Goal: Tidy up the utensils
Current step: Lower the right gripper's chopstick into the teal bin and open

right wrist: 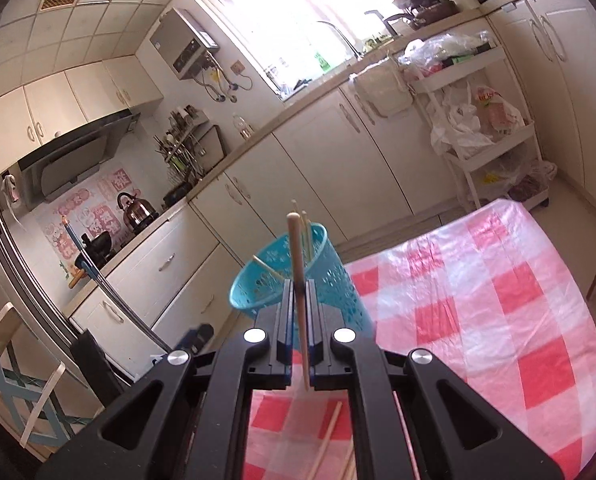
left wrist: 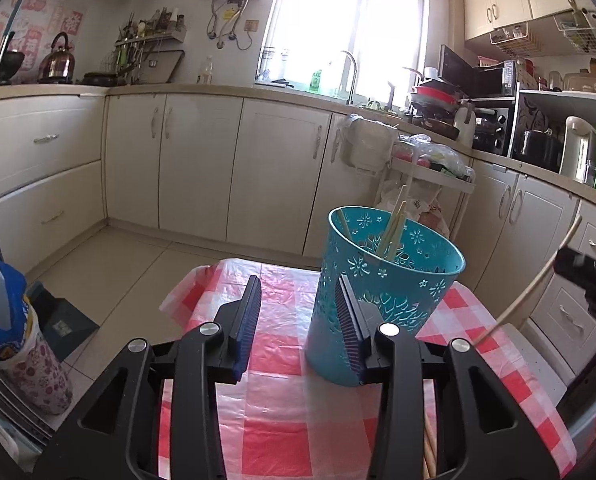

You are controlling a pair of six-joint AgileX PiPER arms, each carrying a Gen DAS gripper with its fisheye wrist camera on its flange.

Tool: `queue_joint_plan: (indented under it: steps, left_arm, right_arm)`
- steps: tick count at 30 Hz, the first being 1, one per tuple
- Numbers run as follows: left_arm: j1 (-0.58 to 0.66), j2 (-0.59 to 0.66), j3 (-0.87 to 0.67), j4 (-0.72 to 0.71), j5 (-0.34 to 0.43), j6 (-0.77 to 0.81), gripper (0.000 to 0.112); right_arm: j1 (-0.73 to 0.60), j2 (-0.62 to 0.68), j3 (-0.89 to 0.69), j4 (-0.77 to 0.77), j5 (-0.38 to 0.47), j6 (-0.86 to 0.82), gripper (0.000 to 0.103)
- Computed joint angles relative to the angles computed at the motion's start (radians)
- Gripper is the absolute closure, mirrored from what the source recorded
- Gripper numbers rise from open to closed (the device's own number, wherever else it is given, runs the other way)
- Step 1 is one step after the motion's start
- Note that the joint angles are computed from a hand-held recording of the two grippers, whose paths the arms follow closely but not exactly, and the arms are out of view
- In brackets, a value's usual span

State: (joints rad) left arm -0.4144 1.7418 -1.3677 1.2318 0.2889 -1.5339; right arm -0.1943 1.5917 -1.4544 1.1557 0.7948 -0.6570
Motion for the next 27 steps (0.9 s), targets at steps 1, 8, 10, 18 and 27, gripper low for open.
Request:
queue_joint_plan:
  steps: [1,8,10,18,27]
  left_arm:
    - [0.008,-0.001,0.001,-0.003,-0.011,0.000,0.076]
    - [0.060,-0.026,0.003,-0.048,-0.060,0.014,0.075]
    - [0.069,-0.030,0.006,-0.062,-0.062,0.014,0.075]
    - [0.077,-0.029,-0.003,-0.142,-0.070,0.087,0.074]
    - [0.076,-0.015,-0.031,-0.328,-0.060,0.282,0.072]
  right_arm:
    - [0.012,0.007,-0.029,-0.018,-0.005,0.019,0.097]
    - [0.070,0.068,-0.206,-0.146,0.006,0.151,0.097]
    - [0.073,0.073,-0.246,-0.159,0.013,0.170,0.097]
    - [0.086,0.153,-0.498,-0.239,0.067,0.273,0.097]
    - [0.153,0.361,-0.882,-0.411,0.106,0.452,0.097]
